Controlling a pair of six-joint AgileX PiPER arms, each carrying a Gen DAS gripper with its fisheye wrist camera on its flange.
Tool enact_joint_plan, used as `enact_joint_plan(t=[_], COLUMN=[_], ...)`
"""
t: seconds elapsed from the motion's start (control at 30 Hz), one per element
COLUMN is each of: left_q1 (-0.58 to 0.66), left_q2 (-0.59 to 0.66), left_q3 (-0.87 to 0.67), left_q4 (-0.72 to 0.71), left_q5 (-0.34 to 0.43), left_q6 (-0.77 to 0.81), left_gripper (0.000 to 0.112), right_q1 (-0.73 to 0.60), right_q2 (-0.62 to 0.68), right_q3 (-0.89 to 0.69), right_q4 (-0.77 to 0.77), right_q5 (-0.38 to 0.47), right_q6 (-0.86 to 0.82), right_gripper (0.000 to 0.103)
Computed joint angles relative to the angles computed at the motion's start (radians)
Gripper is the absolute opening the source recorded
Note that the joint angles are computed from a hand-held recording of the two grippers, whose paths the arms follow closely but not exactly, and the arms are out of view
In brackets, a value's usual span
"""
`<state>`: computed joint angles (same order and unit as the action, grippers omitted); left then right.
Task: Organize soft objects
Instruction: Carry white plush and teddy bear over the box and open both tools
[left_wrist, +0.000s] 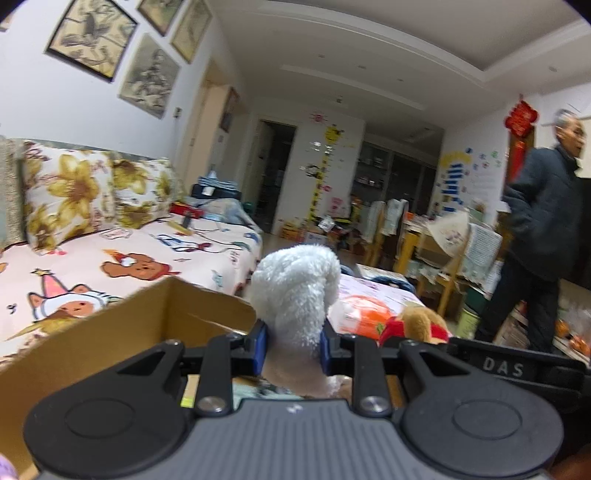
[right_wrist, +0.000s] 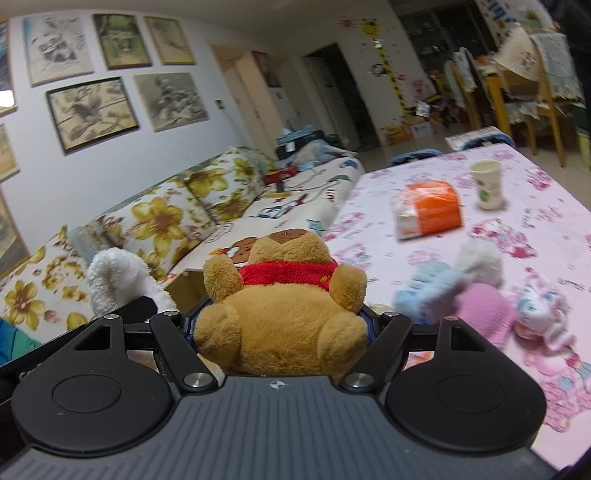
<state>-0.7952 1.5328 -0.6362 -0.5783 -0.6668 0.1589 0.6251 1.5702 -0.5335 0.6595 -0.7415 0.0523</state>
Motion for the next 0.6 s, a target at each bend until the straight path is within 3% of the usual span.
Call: enact_joint_plan(t=[0.37,0.6], left_q1=[0.120,0.164], left_q2=[0.014,-0.008], left_q3=[0.003,0.014], left_q4=[-0.035,-0.079], left_q5=[0.038,0.091], left_q6=[-0.029,-0.043], left_gripper=[0.026,0.026], right_q1=[-0.055,-0.036], right_q2=[0.114,0.121], right_q3=[-0.127,-0.147], right_q4=[-0.191,-0.226], right_q5=[0.058,0.097], right_q6=[0.056,0.069], right_gripper=[0.093,0.094])
